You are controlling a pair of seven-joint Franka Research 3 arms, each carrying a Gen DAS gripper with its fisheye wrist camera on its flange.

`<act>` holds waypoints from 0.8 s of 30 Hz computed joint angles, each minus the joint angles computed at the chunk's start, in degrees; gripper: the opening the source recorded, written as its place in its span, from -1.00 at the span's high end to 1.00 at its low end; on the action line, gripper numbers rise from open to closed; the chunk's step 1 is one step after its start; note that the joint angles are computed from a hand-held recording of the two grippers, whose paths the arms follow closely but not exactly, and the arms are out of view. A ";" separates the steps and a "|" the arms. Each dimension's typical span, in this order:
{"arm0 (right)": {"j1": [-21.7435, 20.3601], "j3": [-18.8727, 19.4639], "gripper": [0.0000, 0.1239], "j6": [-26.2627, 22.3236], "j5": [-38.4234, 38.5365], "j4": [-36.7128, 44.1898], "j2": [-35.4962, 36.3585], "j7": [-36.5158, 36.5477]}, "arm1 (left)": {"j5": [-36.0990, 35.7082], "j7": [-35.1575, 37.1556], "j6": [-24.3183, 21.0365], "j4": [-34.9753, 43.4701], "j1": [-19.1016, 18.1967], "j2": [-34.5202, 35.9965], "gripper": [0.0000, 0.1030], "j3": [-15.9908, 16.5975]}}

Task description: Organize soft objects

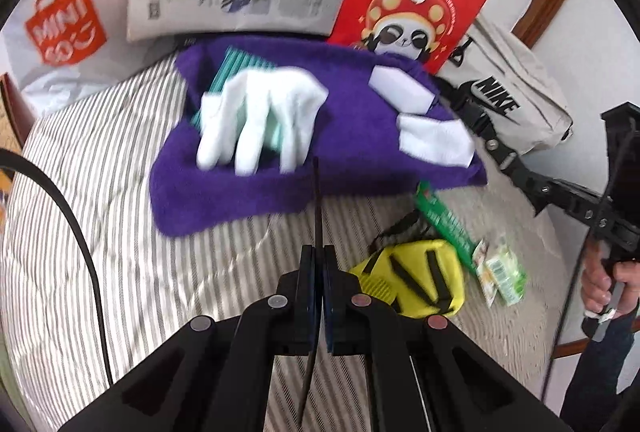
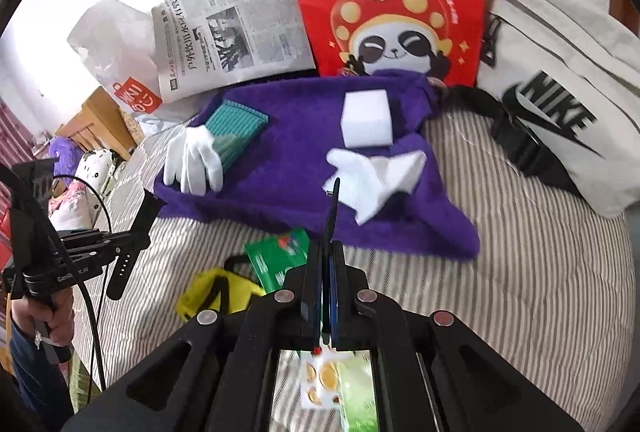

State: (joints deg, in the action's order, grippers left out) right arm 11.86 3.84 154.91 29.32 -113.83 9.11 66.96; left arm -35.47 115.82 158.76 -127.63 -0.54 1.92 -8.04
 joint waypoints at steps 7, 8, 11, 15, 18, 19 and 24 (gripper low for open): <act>0.19 0.40 0.95 -1.09 -1.01 6.90 5.14 0.89 | 0.85 -0.10 -1.83 7.60 0.83 3.97 0.92 -0.97; 0.35 0.32 0.95 -1.16 -1.66 8.20 6.17 1.32 | 0.50 0.15 -2.35 8.95 1.20 4.83 0.92 -1.30; 0.66 0.08 0.95 -1.97 -3.49 11.62 8.72 2.81 | 0.25 -0.38 -3.88 12.87 2.22 7.52 0.92 -2.24; 1.15 -0.13 0.95 -3.44 -5.93 17.43 12.97 5.12 | 0.72 -1.70 -4.94 17.75 3.55 11.22 0.92 -3.76; 1.30 0.03 0.95 -5.02 -7.45 21.58 16.03 6.01 | 2.42 -3.26 -5.81 22.16 4.19 14.72 0.92 -4.85; 1.28 0.14 0.95 -5.96 -7.72 23.20 17.23 6.29 | 3.08 -3.97 -6.07 23.39 4.42 15.75 0.92 -5.15; 1.52 0.40 0.95 -8.92 -8.78 29.19 22.18 7.53 | 7.59 -8.84 -8.19 30.96 5.12 22.21 0.92 -6.31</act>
